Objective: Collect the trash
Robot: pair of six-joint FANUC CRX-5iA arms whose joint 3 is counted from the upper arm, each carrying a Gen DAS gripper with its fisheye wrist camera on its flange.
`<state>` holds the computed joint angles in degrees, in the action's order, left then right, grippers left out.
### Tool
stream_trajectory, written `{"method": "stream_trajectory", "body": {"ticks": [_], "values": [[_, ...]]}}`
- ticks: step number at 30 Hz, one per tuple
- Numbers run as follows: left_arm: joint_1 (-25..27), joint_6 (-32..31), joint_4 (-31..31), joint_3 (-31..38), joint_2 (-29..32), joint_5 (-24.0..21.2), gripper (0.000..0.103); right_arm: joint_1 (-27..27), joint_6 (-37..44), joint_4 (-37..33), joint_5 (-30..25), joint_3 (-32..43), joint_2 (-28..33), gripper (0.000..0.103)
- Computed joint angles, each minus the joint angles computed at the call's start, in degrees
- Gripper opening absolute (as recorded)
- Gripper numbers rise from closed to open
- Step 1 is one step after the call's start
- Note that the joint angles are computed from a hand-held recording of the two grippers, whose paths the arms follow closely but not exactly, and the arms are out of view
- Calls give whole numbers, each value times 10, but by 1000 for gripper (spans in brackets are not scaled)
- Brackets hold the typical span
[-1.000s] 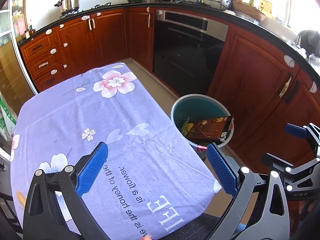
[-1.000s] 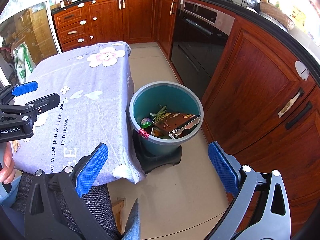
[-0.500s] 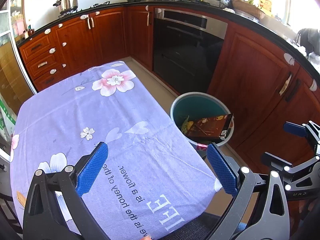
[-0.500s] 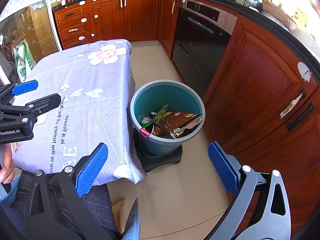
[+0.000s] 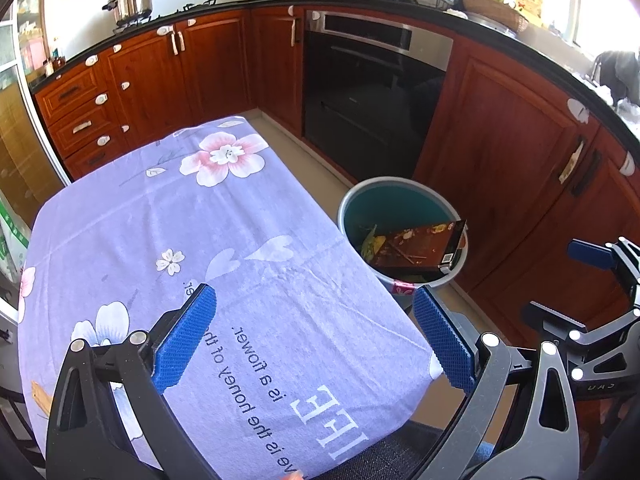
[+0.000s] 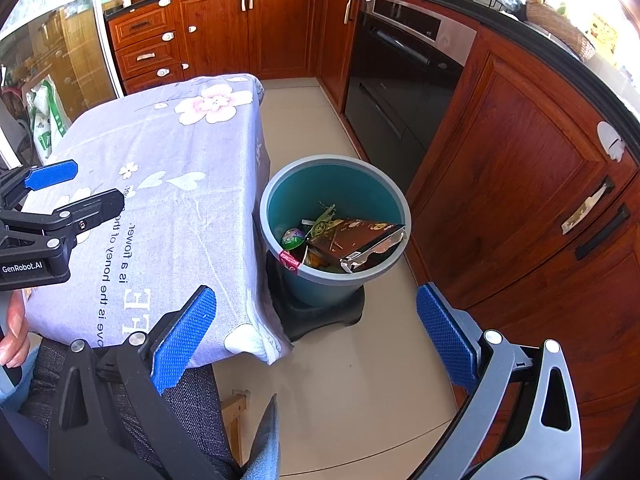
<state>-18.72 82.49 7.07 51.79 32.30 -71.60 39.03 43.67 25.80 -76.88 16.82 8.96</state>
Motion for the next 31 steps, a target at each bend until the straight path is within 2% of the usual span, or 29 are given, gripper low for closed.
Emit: {"method": "stream_trajectory", "body": {"ticks": [16,31], "values": [[5,-19,25,-4,2,-5,99,-1,4,-2,-4,5,5,96],[1,-19,8,12,10,-18,99,-4,7,-3,-6,9,8,96]]}}
